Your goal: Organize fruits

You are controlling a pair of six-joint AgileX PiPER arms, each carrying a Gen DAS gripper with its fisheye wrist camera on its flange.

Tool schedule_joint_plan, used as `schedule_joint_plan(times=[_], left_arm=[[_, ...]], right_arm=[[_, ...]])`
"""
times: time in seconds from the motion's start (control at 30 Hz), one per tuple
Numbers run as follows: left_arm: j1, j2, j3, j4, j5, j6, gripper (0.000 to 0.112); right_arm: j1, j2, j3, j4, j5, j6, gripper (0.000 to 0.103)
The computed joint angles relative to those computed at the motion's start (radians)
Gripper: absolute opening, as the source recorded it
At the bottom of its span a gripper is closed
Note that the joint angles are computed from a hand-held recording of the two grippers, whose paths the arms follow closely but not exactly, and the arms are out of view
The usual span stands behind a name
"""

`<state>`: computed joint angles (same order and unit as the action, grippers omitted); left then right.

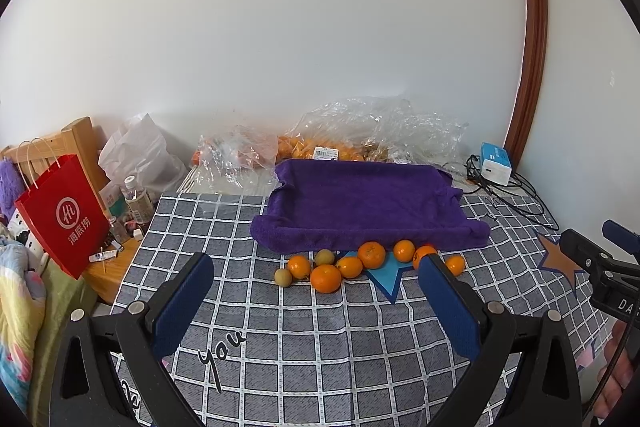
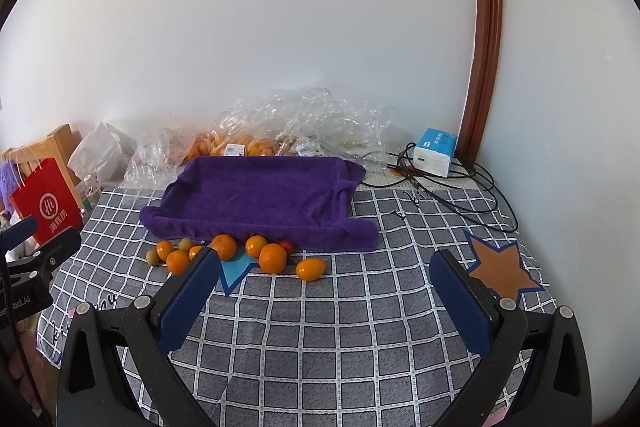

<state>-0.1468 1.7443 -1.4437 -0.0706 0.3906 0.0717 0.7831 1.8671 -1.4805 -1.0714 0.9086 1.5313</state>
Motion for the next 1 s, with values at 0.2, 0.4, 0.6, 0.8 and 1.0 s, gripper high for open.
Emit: schedule_joint_plan(times=[0.2,0.4,0.6,0.8,1.0], left_arm=[[0.005,0.0,0.0,-0.013,0.0,0.015,0.103],[0.001,0.002,-0.004,-0.004,0.0,0.004,0.103],[0.009,0.001,-0.002,-0.029,-0.001,0.03,0.103],[0.012,0.002,0.008,-0.04,-0.023,0.041,0.103],[0.018,0.029,0.013,-0.018,-0.054,0.003,0.103]], right_arm=[[-0.002,-0.001,0.003,-0.001,-0.002,0.002,0.103],[-0.001,-0.002,0.004,-0.002,-0.002,0.003,0.103],[-0.002,-0.002,0.005,-0.002,-0.006,0.006,0.103],[-0.004,0.006,0.005,-0.012,-0.013,0.006,0.103],[-0.019,0.024,0.024,-0.031,-0.051,0.048,0.103]])
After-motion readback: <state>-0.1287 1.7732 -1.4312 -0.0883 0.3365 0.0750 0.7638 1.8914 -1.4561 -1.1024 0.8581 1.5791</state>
